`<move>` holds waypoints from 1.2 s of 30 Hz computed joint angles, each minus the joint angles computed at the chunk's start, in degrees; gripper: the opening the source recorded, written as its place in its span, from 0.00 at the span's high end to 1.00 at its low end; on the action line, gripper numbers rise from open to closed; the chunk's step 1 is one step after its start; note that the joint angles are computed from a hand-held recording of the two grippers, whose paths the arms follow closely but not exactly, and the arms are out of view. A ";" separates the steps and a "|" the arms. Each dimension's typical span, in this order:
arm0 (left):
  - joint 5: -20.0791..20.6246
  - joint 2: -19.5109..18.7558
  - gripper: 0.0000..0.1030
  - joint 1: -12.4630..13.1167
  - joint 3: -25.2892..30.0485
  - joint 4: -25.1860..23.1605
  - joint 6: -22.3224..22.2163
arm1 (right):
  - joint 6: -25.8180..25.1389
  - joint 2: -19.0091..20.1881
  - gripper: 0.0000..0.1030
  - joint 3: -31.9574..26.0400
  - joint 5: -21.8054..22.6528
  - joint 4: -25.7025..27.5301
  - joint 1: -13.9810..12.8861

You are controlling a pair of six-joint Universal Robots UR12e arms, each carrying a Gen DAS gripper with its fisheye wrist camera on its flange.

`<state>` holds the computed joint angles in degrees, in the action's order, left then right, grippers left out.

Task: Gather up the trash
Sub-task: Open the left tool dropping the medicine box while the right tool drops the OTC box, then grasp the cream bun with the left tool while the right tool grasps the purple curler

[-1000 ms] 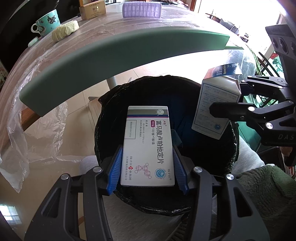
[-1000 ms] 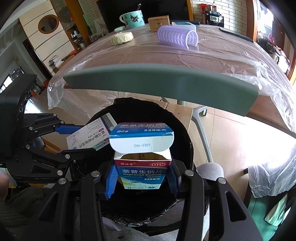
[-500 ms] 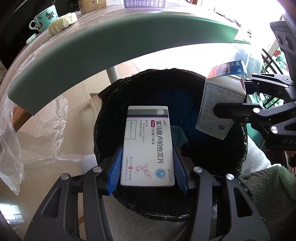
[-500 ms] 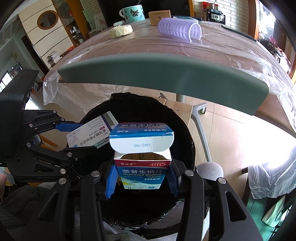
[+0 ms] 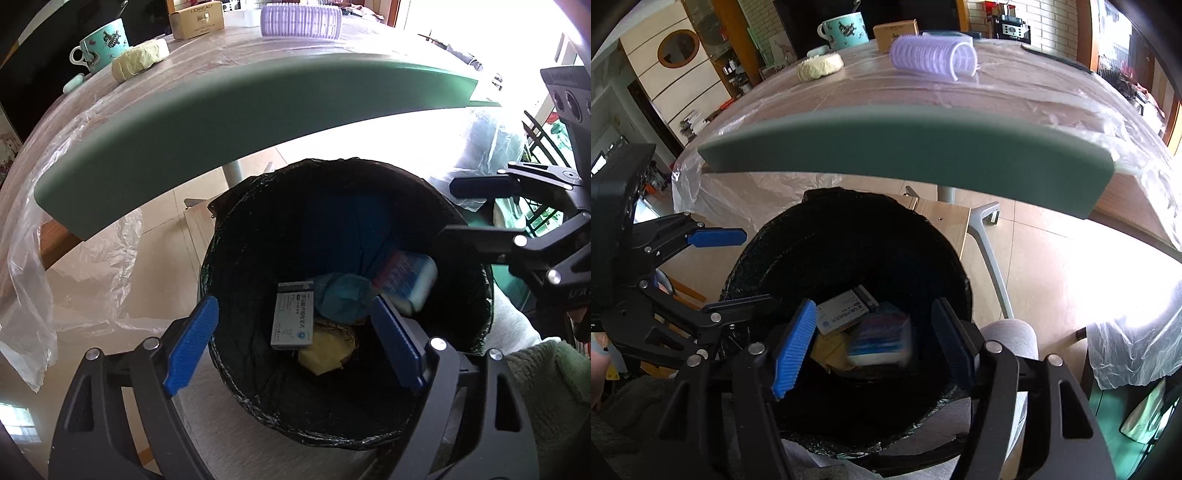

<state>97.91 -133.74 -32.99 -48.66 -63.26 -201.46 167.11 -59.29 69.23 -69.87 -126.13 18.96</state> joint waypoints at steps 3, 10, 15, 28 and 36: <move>-0.48 1.29 0.17 -0.02 -1.09 1.59 -0.24 | -0.47 -1.48 0.34 1.41 -1.06 -3.44 -0.10; 8.35 6.60 0.01 -0.08 -7.42 26.18 -2.04 | 3.78 -3.68 0.04 4.59 0.38 -30.82 -1.55; 12.63 3.77 0.01 1.51 -0.75 19.06 -5.47 | 9.41 1.48 0.04 -4.20 2.75 -26.78 -2.01; 7.68 -6.70 0.01 5.97 17.40 -1.23 -5.55 | 1.49 13.89 0.04 -25.62 -6.34 -4.83 1.28; 6.30 -15.17 0.11 7.02 33.24 -12.98 -4.54 | -0.34 19.55 0.08 -35.93 -8.76 4.42 2.05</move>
<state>104.21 -148.91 -25.98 -15.42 -76.24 -206.00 166.77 -39.73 33.30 -78.63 -121.72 21.01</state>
